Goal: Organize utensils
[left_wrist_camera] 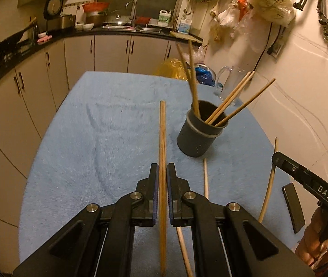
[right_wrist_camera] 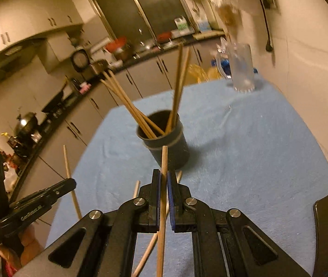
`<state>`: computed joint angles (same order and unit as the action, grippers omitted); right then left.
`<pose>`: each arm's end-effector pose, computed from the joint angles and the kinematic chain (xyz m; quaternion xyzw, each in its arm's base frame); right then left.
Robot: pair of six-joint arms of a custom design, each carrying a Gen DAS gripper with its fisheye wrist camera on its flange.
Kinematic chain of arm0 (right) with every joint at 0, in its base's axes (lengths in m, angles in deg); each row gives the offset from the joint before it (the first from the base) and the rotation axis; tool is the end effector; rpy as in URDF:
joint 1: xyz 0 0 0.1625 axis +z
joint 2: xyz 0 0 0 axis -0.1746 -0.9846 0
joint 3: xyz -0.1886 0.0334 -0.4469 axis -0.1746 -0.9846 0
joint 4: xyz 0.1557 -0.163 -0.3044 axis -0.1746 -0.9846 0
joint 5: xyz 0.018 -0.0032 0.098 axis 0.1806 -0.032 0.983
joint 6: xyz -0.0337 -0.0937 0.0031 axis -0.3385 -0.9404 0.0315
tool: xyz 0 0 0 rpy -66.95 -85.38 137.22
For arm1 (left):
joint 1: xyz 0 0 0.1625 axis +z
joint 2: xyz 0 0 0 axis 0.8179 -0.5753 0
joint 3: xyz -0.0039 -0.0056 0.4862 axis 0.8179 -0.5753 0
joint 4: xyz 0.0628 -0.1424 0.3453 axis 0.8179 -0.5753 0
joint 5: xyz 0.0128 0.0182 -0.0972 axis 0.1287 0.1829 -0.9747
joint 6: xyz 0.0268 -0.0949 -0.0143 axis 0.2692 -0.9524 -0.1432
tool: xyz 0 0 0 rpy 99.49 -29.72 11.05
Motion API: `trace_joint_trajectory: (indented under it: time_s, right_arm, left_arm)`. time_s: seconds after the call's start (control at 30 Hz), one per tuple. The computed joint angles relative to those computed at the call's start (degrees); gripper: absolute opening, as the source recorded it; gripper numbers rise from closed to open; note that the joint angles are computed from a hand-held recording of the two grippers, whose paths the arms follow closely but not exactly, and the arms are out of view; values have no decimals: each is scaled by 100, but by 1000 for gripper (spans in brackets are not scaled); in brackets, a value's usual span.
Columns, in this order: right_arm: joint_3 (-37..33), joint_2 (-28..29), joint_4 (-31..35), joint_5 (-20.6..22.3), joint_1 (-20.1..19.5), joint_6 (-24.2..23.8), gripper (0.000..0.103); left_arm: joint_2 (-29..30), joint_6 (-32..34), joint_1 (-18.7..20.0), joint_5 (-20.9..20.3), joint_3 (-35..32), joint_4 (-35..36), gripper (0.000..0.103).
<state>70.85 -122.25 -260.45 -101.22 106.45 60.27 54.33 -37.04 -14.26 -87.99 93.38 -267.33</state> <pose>0.1564 -0.5205 0.2533 0.0846 -0.8817 0.4205 0.1968 -0.3499 -0.5633 0.0632 0.2081 0.9020 -0.3068 0.2213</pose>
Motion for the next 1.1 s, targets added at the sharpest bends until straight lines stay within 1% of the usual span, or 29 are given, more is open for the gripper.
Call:
trace_joint_trajectory:
  time_s: [0.1, 0.33, 0.43, 0.93, 1.1]
  right_arm:
    - [106, -87, -163, 188, -59, -95, 6]
    - [348, -268, -465, 334, -47, -122, 6]
    - [420, -278, -670, 329, -15, -152, 6]
    - [510, -470, -913, 489, -6, -195, 6]
    - [450, -496, -879, 495, 20, -226, 6]
  left_arm:
    - [-18, 16, -51, 34, 11, -23, 6]
    - [-14, 45, -170, 88, 54, -106, 6]
    - [-9, 34, -203, 96, 59, -106, 6]
    - [28, 43, -288, 149, -5, -112, 6]
    - [37, 53, -294, 150, -39, -57, 6]
